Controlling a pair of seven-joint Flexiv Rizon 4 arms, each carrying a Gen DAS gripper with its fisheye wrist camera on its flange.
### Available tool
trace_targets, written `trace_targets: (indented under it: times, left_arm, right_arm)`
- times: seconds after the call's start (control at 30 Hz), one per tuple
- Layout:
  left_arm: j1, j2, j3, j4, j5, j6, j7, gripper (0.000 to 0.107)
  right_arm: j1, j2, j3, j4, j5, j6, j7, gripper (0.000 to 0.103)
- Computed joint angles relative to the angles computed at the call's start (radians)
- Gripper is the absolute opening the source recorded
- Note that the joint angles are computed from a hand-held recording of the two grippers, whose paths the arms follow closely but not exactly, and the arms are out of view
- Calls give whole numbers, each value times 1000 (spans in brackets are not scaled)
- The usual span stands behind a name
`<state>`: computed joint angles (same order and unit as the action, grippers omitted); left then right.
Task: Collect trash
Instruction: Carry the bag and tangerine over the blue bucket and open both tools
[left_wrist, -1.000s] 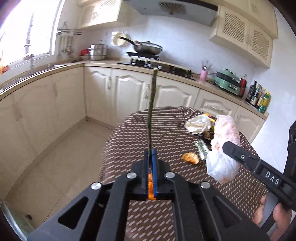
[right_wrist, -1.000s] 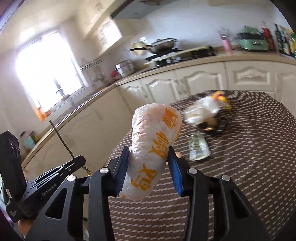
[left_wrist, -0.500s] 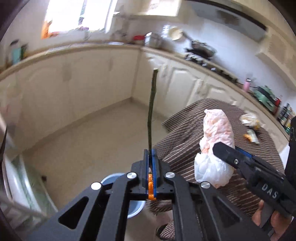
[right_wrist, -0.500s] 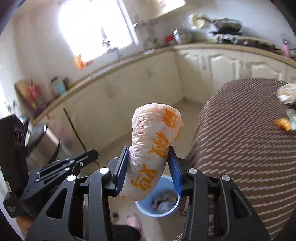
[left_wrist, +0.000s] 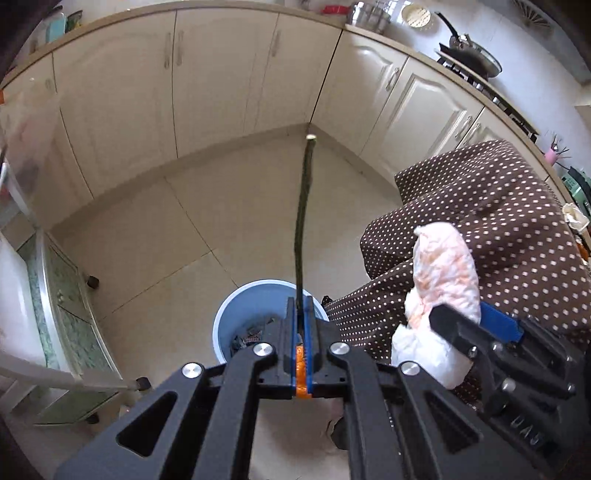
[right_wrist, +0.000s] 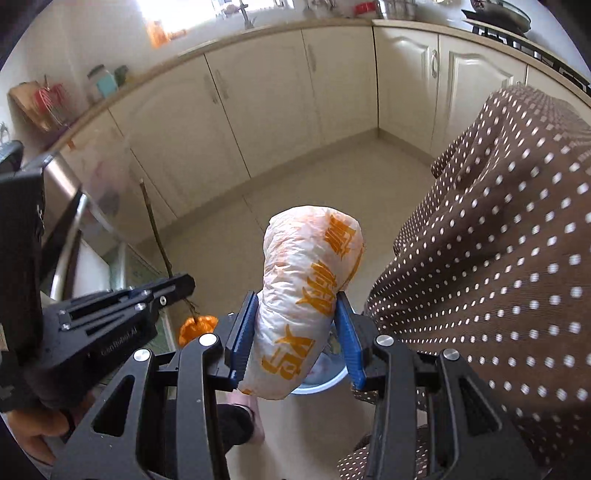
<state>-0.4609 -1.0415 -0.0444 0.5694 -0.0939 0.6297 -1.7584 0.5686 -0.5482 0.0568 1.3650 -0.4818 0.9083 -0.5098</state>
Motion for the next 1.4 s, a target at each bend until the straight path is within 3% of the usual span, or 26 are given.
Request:
trace_targets:
  times: [0.1,0.2,0.33,0.5,0.9,1.1,1.4]
  left_arm:
    - [-8,-90,15,-152,-32,-71,-3,4]
    - [-9,-140,17,-232,-53,-116,-1,24]
    - [-15,-133,26,-211,-40,-119,-6,33]
    - [-1,-63,3,-67,-16,-58,-28,39]
    - [24,6,-3,61,-12,4,-55,40]
    - [28,14,-1,63,-11,16,-63,41]
    - [27,79,-5,134,-3,74,-60,45]
  right_arm:
    - [-8,-12,2,2,12,-3,-5,40]
    - [-12,-23,5,-1,25,-3,-9,40]
    - [-16,-35,8,-12,41,-5,-24,40]
    - [-17,-46,10,-20,57,-6,-36,40]
    - [-13,-120,10,-136,90,-31,-102,41]
    - [3,-155,-13,-207,82,-38,-114,50]
    - [25,-81,-48,-132,17,-16,-62,55]
